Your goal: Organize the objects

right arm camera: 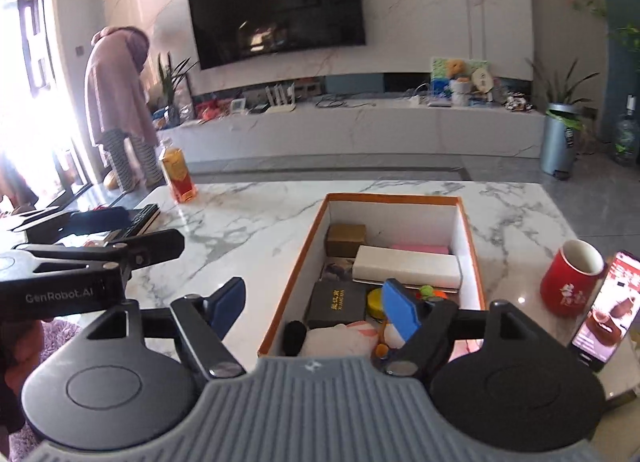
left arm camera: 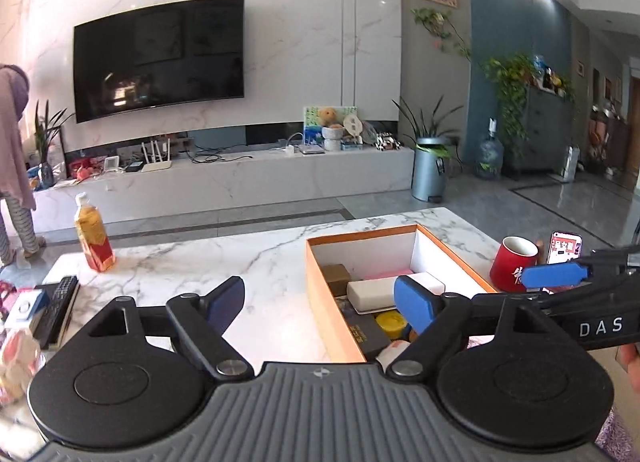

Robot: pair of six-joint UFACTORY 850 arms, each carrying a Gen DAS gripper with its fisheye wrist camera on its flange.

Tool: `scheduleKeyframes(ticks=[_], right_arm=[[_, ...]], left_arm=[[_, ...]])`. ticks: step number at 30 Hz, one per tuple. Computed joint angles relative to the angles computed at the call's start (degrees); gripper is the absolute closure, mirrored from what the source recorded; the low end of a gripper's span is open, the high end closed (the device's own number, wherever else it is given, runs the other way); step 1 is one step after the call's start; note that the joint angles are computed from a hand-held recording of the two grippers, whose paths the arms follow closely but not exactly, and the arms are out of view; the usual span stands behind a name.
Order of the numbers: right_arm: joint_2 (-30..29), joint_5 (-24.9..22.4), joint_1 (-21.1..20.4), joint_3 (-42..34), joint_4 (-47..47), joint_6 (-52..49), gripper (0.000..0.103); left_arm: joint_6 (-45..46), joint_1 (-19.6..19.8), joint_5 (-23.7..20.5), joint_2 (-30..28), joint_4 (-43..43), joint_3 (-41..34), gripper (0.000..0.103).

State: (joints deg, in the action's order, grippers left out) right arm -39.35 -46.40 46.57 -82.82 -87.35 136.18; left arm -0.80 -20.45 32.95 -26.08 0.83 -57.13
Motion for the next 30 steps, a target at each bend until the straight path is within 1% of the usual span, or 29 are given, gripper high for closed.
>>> scheduleKeyframes(ticks=[2, 5, 10, 12, 13, 16, 18, 21, 23, 30], right_arm=[[-1.1, -2.38, 0.82, -0.65, 1.36, 0.17, 0.024], [-2.86, -5.49, 1.6, -1.88, 4.1, -1.57, 0.019], [-5.01, -8.24, 2.43, -2.16, 5.31, -0.51, 0.015], [-6.62, -10.89, 3.11, -2.45, 5.43, 0.89, 0.015], [-7.42, -11.7, 3.23, -2.82, 6.19, 0.75, 0.014], [-8.45, -11.08, 3.28, -2.6, 6.84, 0.65, 0.014], [-8.83, -10.31, 3.15, -2.55, 7.1, 0.29, 0.014], [-9.01, -9.14, 2.78, -2.36, 6.97, 0.49, 0.014], [-9.23, -8.83, 2.46, -2.5, 7.0, 0.46, 0.014], [-9.46, -8.39, 2.14, -2.75, 6.52, 0.75, 0.014]], left_arm=[[-1.21, -0.15, -1.25, -0.61, 0.82, 0.28, 0.005], [-2.49, -0.39, -4.06, -1.51, -0.07, 0.34, 0.005], [-6.2, -0.24, -5.41, -2.69, 1.72, 0.83, 0.005], [-5.17, -0.6, -5.41, -3.2, 1.29, 0.97, 0.005], [-3.31, -1.08, -5.22, -3.6, -0.33, 1.05, 0.005], [2.26, -2.2, -5.6, -4.84, -5.38, 0.6, 0.005], [4.32, -2.65, -5.76, -5.68, -7.2, 0.32, 0.005], [4.29, -2.84, -4.91, -6.52, -7.45, 0.5, 0.005], [4.51, -2.84, -5.62, -6.61, -7.36, 0.14, 0.005], [6.45, -2.82, -5.49, -6.5, -9.52, -0.03, 0.005]])
